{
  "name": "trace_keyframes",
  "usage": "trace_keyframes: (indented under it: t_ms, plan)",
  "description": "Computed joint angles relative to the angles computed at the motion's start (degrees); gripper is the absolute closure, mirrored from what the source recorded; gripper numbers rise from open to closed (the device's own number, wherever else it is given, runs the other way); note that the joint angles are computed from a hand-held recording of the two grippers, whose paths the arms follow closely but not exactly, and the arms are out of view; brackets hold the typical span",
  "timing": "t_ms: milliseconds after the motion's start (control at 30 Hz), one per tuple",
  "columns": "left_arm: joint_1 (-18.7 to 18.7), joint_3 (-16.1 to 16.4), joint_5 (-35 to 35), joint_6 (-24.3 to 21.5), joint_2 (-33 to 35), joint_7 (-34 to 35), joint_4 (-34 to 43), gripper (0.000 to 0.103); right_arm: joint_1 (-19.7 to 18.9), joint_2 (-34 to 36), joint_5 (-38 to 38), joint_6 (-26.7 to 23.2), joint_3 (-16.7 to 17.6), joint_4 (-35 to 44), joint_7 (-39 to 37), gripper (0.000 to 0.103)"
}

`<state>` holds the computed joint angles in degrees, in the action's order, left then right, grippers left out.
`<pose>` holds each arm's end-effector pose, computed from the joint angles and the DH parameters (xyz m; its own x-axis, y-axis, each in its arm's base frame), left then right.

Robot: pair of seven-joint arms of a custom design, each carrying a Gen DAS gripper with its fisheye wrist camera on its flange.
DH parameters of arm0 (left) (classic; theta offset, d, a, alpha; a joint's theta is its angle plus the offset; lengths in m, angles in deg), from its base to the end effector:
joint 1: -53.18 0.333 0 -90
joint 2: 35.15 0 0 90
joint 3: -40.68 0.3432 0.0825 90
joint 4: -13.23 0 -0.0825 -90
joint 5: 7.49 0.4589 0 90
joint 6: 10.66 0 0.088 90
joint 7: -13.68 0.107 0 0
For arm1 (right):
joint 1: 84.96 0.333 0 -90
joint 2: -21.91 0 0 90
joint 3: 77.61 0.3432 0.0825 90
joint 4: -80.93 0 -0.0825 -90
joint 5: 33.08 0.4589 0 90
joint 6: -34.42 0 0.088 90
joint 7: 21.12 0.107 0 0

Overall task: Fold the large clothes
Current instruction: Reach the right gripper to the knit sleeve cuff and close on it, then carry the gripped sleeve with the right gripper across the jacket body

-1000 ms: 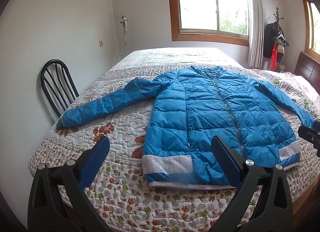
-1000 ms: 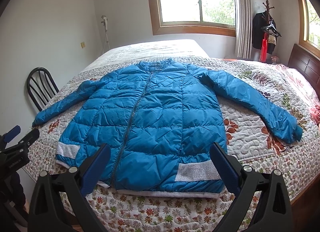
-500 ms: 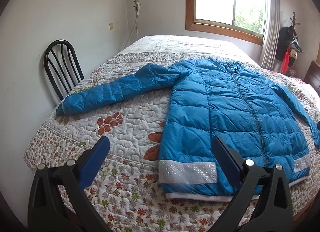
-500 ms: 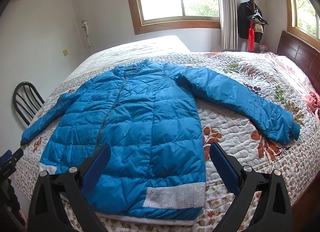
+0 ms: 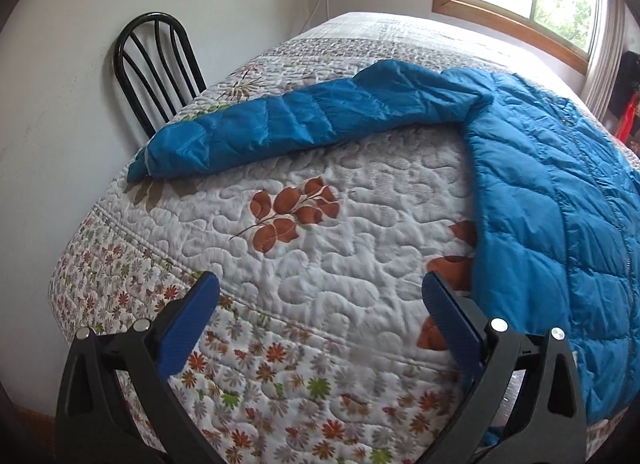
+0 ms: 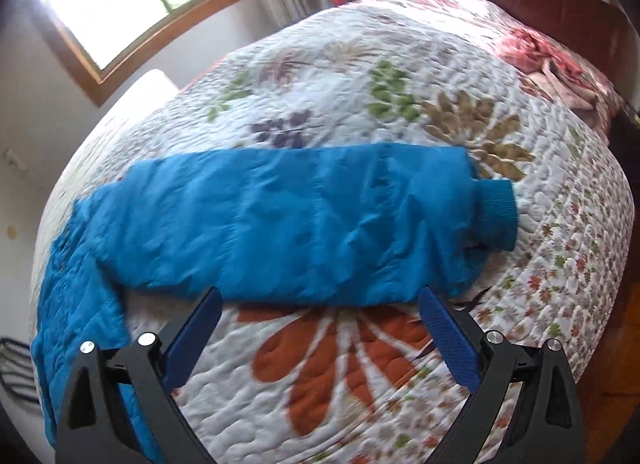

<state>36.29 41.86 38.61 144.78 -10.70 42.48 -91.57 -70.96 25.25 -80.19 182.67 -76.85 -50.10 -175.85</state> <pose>0.7089 -0.2273 0.3190 0.1491 -0.9857 -0.0790 -0.7967 -0.0724 -0.6001 0.5720 0.1647 0.3219 -0.8249 -0.4993 -0.2651 -0.3503 0.8196 -0.4534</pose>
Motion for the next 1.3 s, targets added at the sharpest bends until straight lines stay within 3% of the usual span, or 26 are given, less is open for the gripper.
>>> trace_keyframes:
  t_ms: [133, 333, 467, 567, 633, 700, 767, 833, 933, 1000, 1167, 1300]
  plan:
    - [1.13, -0.16, -2.66, -1.67, 2.88, 1.92, 2.48, 0.003, -2.52, -2.43, 4.25, -0.59, -1.35, -5.57, 1.08, 0.004]
    - [2.15, 0.0, -6.81, -0.35, 5.42, 5.25, 3.62, 0.002, -6.31, -1.52, 4.78, 11.06, -2.63, -10.77, 3.53, 0.004]
    - [2.78, -0.09, -9.57, 2.06, 5.56, 6.95, 2.97, 0.002, -6.26, 0.06, 3.81, 9.13, -2.96, -9.08, 3.43, 0.007]
    - [2.83, 0.82, -11.36, 5.49, 5.83, 7.75, 2.08, 0.002, -5.53, 2.12, 3.33, 5.63, -3.3, -6.19, 1.5, 0.024]
    - [1.49, 2.21, -10.97, 5.74, 5.69, 7.29, 1.81, 0.002, -4.66, 2.82, 1.52, 3.93, -3.63, -4.62, 1.67, 0.046]
    - [1.14, 2.45, -11.4, 5.83, 5.63, 7.42, 1.72, 0.002, -4.31, 2.49, -1.15, 5.77, -4.25, -4.76, 3.69, 0.062]
    - [1.03, 2.56, -11.84, 6.32, 5.62, 7.65, 1.5, 0.002, -4.4, 2.07, -2.56, 7.27, -4.69, -4.92, 6.04, 0.067]
    - [0.67, 2.87, -11.97, 6.57, 5.57, 7.67, 1.32, 0.002, -4.06, 1.41, -1.92, 4.5, -4.2, -4.22, 6.56, 0.07]
    - [1.25, 2.37, -13.14, 6.9, 5.38, 8.87, 0.99, 0.002, -2.03, 0.22, -2.13, -7.34, -1.81, -0.54, 5.23, 0.071]
    - [2.49, 1.2, -15.05, 7.16, 5.34, 10.98, 1.17, 0.003, -0.67, 0.27, -5.36, -11.65, -0.42, 2.85, 4.78, 0.071]
    - [5.36, -1.51, -20.77, 8.04, 6.1, 17.25, 3.25, 0.003, 2.66, 5.93, -11.59, -13.62, 0.96, 15.25, -1.3, 0.072]
    - [2.08, 1.76, -19.06, 6.73, 7.4, 17.72, 7.06, 0.003, 5.4, 14.77, -11.69, -8.99, 0.06, 27.72, -10.04, 0.072]
